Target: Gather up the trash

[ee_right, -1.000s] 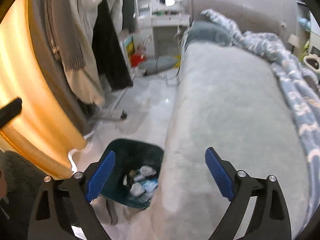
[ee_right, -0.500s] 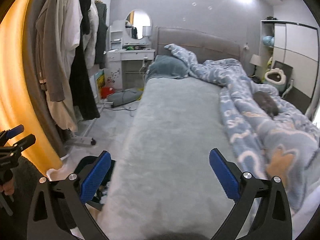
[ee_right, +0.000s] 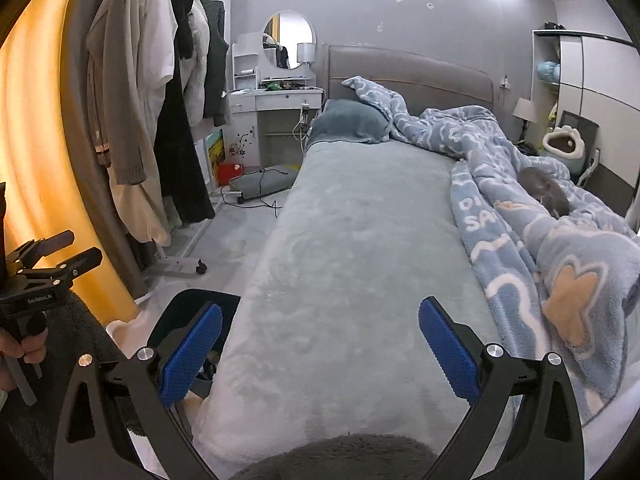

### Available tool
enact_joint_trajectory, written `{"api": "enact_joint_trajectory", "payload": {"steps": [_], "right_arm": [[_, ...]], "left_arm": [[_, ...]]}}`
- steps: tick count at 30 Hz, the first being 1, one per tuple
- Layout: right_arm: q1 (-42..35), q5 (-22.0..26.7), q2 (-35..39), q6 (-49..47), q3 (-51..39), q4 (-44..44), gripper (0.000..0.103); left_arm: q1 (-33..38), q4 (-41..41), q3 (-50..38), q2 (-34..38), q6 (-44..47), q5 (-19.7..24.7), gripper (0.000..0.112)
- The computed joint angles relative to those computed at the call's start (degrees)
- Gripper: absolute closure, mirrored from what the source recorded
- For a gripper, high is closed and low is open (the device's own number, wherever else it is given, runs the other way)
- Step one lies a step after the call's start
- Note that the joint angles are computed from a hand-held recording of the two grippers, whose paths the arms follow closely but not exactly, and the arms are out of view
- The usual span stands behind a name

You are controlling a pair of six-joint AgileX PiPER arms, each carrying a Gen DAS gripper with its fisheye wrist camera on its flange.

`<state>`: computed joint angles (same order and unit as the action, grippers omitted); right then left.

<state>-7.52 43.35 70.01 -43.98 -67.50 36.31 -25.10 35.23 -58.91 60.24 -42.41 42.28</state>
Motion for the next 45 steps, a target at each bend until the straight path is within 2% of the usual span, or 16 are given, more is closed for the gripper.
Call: {"api": "enact_joint_trajectory", "payload": {"steps": [5, 45], "right_arm": [[0.1, -0.1, -0.5, -0.5, 0.4, 0.8, 0.003], [0.2, 1.0, 0.0, -1.4, -0.8, 1.1, 0.003]], "left_arm": [[0.2, -0.6, 0.6, 0.0, 0.4, -1.1, 0.013], [0.3, -0.6, 0.8, 0.0, 0.5, -0.8, 0.013]]}}
